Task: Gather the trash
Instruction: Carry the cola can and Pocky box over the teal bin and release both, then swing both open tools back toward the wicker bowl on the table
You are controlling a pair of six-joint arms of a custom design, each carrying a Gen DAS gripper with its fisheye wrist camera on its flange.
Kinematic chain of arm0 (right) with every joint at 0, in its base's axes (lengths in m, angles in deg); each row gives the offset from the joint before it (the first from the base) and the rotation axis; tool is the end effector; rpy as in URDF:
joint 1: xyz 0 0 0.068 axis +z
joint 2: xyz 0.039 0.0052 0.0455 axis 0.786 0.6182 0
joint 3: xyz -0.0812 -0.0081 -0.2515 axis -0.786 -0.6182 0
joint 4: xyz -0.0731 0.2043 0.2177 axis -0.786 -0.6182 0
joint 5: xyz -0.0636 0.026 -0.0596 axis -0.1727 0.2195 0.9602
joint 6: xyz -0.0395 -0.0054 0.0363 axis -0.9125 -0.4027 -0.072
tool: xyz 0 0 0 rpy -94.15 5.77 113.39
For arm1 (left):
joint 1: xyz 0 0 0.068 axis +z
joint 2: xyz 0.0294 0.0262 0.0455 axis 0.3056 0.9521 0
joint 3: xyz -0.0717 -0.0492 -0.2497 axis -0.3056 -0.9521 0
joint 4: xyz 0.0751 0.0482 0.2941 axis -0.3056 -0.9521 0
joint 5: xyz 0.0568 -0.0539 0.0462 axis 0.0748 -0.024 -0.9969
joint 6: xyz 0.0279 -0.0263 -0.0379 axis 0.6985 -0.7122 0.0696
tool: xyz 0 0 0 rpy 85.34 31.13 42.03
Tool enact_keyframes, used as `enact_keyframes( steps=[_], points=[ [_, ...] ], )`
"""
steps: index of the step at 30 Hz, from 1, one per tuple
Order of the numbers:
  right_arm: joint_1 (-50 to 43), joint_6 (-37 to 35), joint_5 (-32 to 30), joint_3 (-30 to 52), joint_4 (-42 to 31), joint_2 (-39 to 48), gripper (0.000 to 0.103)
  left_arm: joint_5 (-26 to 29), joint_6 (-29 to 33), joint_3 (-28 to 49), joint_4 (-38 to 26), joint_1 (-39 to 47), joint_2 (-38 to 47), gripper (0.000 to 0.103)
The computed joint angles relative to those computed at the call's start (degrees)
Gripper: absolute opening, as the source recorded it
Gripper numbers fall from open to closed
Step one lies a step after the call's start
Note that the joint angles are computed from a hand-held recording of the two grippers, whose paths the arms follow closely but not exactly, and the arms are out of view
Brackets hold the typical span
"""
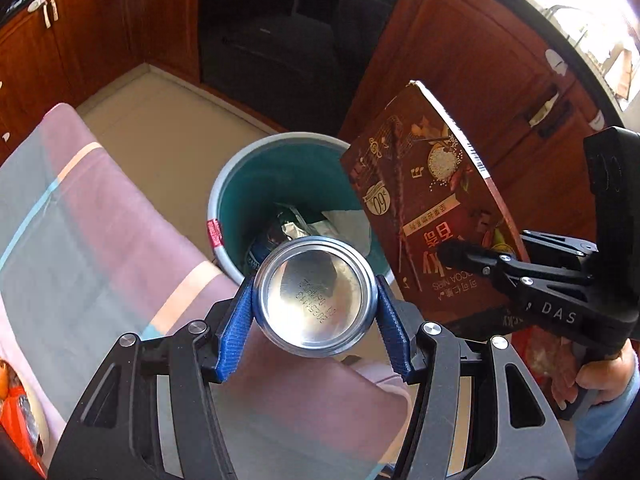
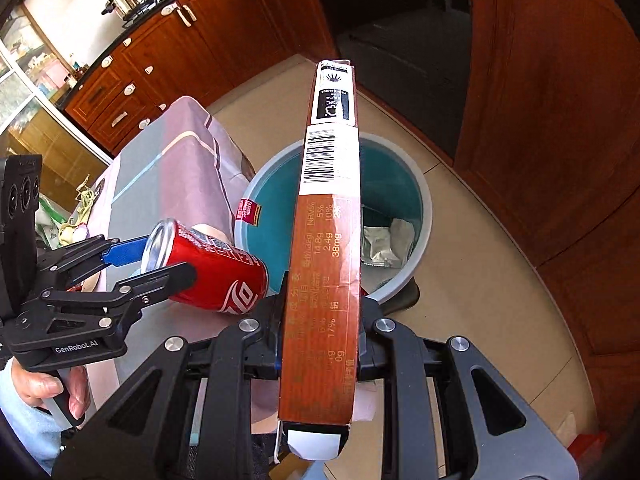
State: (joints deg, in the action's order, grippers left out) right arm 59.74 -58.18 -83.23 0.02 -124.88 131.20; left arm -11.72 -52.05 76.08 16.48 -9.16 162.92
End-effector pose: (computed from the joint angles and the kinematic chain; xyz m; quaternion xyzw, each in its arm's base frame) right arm 0.2112 0.0345 0.2292 0.0988 0.9582 0.1333 0.2330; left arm 0.2974 -0.1621 0.2286 0.2916 0.9239 -0.1734 0.1769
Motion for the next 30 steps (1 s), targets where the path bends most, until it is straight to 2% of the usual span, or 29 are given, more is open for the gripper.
enact_keyframes(
  steps=[4, 10, 12, 13, 14, 17, 19, 30],
  points=[
    [-2.4, -1.7, -1.0, 2.4, 3.3, 8.9, 0.021, 0.0, -1.9, 5.4, 0.9, -0.7, 9.1, 0.059],
    [-4.4, -4.3, -2.3, 4.4, 4.5, 14.7, 0.022, -0.2, -2.0, 9.4, 1.6, -0.9, 12.6, 0.060],
    [-5.2, -4.2, -3.5, 5.4, 4.6, 16.5, 0.026, -0.3, -2.1, 10.7, 0.5, -0.8, 13.4, 0.078],
    [-5.6, -4.0, -4.4, 6.0, 4.6, 17.2, 0.044, -0.5, -2.2, 10.8, 0.6, -0.6, 13.3, 0.079],
    [-5.8, -3.5, -3.5, 6.5, 4.0, 17.5, 0.054, -0.6, -2.5, 10.7, 0.8, -0.3, 13.1, 0.081],
    [-7.4, -3.3, -4.1, 6.1, 3.8, 16.2, 0.072, -1.3, -4.6, 10.3, 0.7, 1.0, 12.5, 0.099],
    [-8.0, -3.0, -4.1, 5.7, 3.6, 15.3, 0.079, -1.0, -5.1, 9.6, 0.8, 1.6, 11.8, 0.099],
    [-3.7, -1.0, -0.4, 7.6, 0.3, 13.5, 0.080, -3.2, -4.9, 7.0, -2.1, 1.2, 6.6, 0.099]
  ],
)
